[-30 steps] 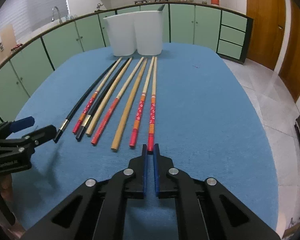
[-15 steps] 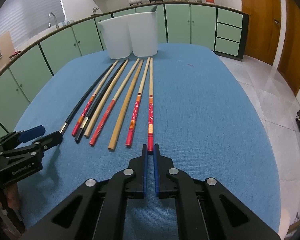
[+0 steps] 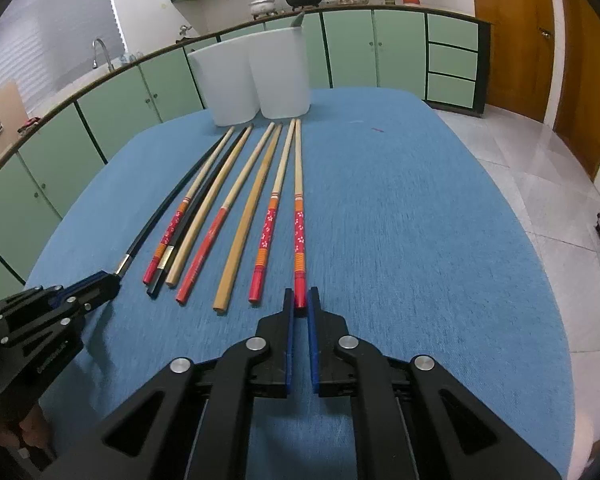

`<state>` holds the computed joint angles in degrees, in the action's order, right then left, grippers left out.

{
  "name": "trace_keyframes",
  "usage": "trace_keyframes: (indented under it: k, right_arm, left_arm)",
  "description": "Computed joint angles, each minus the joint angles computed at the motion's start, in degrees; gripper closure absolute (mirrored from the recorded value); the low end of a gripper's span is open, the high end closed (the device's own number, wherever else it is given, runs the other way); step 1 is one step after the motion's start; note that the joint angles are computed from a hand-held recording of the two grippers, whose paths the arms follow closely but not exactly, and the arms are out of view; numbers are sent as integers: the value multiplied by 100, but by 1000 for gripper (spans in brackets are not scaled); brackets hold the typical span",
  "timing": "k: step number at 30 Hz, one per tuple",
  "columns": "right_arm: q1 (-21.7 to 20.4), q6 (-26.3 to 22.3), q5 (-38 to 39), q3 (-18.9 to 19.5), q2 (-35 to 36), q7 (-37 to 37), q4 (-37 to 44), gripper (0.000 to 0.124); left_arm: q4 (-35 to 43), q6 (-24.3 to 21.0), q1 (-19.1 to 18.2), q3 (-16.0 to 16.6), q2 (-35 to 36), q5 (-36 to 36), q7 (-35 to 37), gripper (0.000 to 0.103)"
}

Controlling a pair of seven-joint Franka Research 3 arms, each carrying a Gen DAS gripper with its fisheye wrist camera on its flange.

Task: Organize utensils
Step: 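Close the left tool on the black chopstick, then lift both chopsticks, lower them into the white holder, open both tools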

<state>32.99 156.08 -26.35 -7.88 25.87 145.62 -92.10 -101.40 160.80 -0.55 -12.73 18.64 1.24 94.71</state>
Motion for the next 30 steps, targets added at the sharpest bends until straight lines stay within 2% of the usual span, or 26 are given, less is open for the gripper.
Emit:
trace_keyframes:
  k: [5,9,12,16,24,30]
  right_arm:
    - [39,-113,-66,-28,-52,24,8,118]
    - [94,-182,-413,-79,-283,137,-67,118]
    - [88,-220,-764,-83,-502,278,-95,118]
    - [11,-320,-1167,-6,-700,399,-20,118]
    - [-317,-204,-1394,220,-846,466,248,118]
    - [-504,-43,-1159,231,-749,280,704,118]
  left_arm:
    - [-8,-35,70,-47,-47,-93,128,97]
    - [-100,196,76,-12,-218,-25,231,97]
    - [-73,343,247,-180,-361,-359,553,97]
    - [16,633,312,-233,-480,-636,794,97]
    - [864,677,501,-485,-282,-1345,1313,97]
    - [1528,483,450,-495,22,-1406,1378,97]
